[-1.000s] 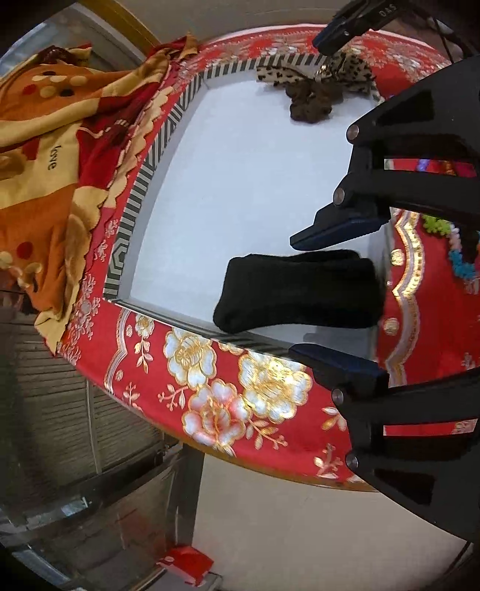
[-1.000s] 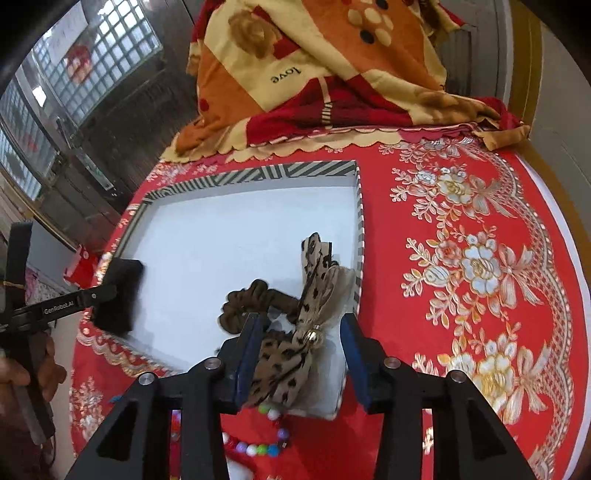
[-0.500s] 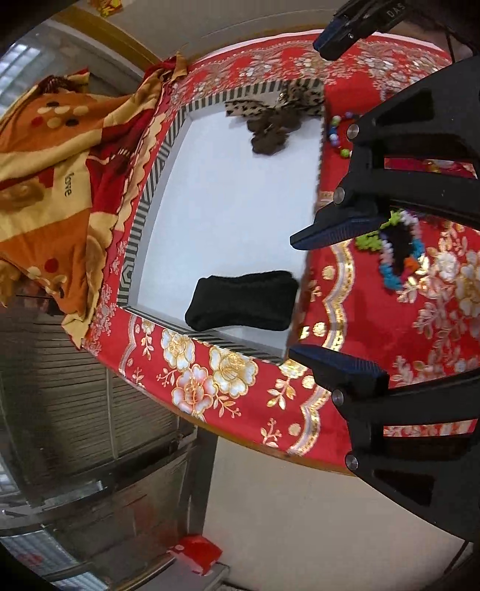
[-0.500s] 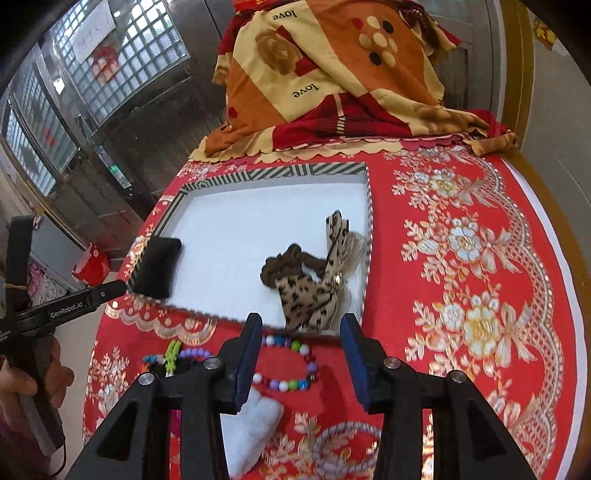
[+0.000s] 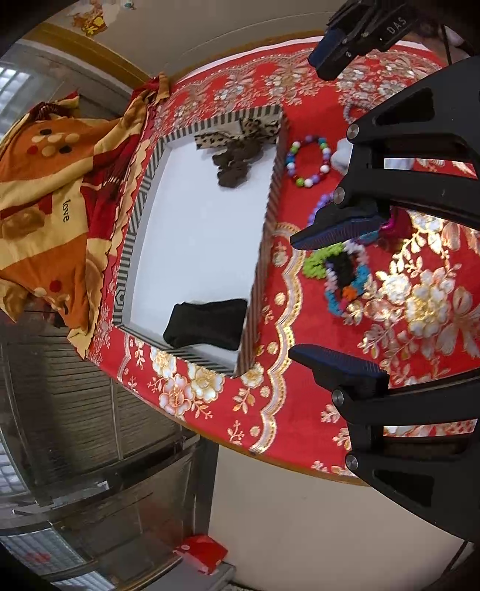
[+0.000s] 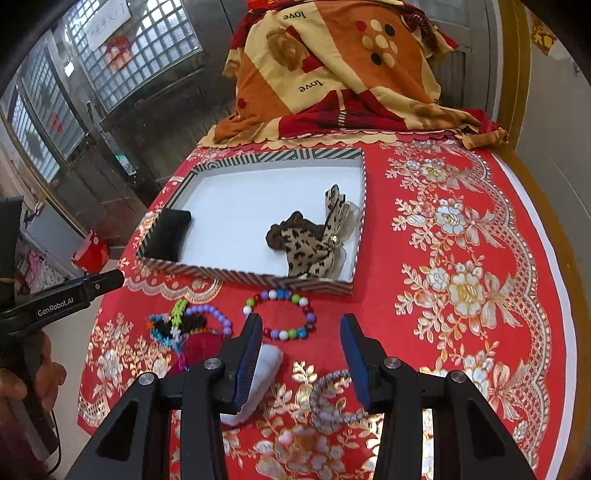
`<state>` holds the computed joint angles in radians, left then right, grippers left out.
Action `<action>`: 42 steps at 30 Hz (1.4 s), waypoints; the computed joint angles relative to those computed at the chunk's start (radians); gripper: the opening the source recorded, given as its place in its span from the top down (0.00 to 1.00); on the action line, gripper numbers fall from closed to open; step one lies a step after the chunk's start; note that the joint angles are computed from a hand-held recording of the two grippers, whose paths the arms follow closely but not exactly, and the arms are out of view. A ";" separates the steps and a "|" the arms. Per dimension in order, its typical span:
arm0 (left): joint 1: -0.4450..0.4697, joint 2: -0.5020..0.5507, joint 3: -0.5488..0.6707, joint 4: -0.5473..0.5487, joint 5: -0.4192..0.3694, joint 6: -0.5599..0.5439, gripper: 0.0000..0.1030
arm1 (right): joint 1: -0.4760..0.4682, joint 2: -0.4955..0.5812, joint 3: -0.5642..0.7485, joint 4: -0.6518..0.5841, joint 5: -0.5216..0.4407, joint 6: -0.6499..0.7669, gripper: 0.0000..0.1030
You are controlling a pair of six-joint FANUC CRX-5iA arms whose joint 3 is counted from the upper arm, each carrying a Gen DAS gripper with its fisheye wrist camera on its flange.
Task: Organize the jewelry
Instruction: 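Move right tool to the white fluffy scrunchie while left tool approaches the blue hair ties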
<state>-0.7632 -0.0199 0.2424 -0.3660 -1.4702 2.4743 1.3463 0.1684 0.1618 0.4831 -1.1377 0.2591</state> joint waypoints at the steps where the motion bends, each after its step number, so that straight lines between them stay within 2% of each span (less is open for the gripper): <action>1: -0.008 0.002 0.003 -0.001 -0.005 0.004 0.49 | 0.004 -0.005 -0.005 -0.001 -0.001 -0.001 0.59; 15: -0.070 -0.005 -0.006 0.007 -0.035 0.065 0.49 | 0.050 -0.076 -0.097 -0.014 0.001 -0.046 0.59; 25: -0.031 -0.060 -0.115 0.092 0.002 0.103 0.49 | 0.058 -0.105 -0.142 -0.073 0.031 -0.058 0.59; 36: 0.014 -0.095 -0.198 0.144 0.019 0.097 0.49 | 0.021 -0.036 -0.057 -0.199 0.126 0.008 0.58; 42: 0.057 -0.123 -0.238 0.176 0.054 0.074 0.49 | -0.011 0.051 0.044 -0.270 0.124 0.056 0.45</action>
